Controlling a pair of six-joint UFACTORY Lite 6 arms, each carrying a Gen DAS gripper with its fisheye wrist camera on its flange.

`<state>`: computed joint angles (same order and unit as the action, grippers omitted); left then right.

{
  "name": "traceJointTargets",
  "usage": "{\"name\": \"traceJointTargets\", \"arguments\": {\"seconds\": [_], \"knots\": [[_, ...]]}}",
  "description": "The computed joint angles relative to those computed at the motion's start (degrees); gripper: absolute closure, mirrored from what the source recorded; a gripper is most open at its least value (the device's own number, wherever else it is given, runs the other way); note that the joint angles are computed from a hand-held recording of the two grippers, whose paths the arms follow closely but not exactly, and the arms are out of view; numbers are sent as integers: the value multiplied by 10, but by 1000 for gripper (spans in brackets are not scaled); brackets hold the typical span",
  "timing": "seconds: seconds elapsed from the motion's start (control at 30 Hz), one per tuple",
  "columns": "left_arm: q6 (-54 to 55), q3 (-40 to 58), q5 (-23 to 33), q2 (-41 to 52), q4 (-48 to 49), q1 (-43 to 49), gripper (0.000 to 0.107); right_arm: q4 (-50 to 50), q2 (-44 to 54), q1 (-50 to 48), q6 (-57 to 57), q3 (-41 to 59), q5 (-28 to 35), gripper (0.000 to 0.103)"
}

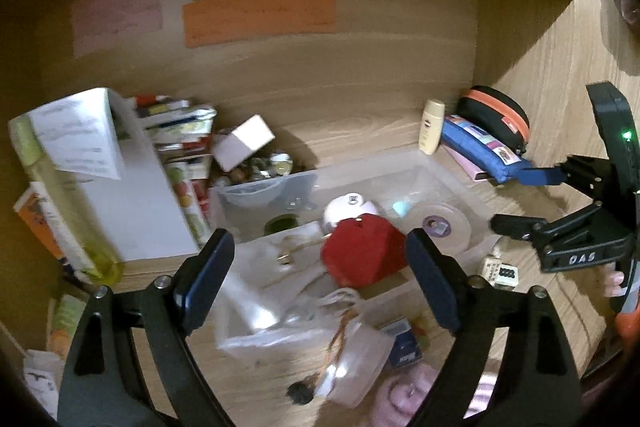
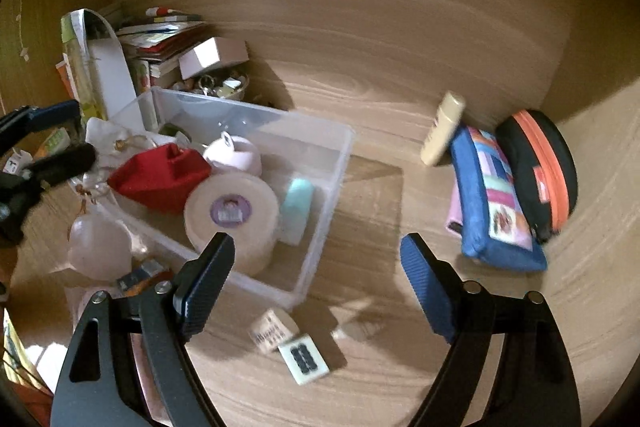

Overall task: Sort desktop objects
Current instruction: 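Move left tool down to the pink rope in the plastic bag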

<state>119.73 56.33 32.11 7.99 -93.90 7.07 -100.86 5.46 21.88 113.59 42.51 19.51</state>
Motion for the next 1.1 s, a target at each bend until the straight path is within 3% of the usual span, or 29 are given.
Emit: {"name": "traceJointTargets", "arguments": {"seconds": [0.23, 0.53, 1.1], "knots": [[-21, -26, 28, -25, 31, 74, 19, -35, -88, -24, 61, -91, -14, 20], [35, -119, 29, -69, 25, 111, 19, -36, -162, 8, 92, -183, 25, 20], [-55, -168, 28, -39, 118, 76, 19, -202, -151, 6, 292, -258, 9, 20]]}}
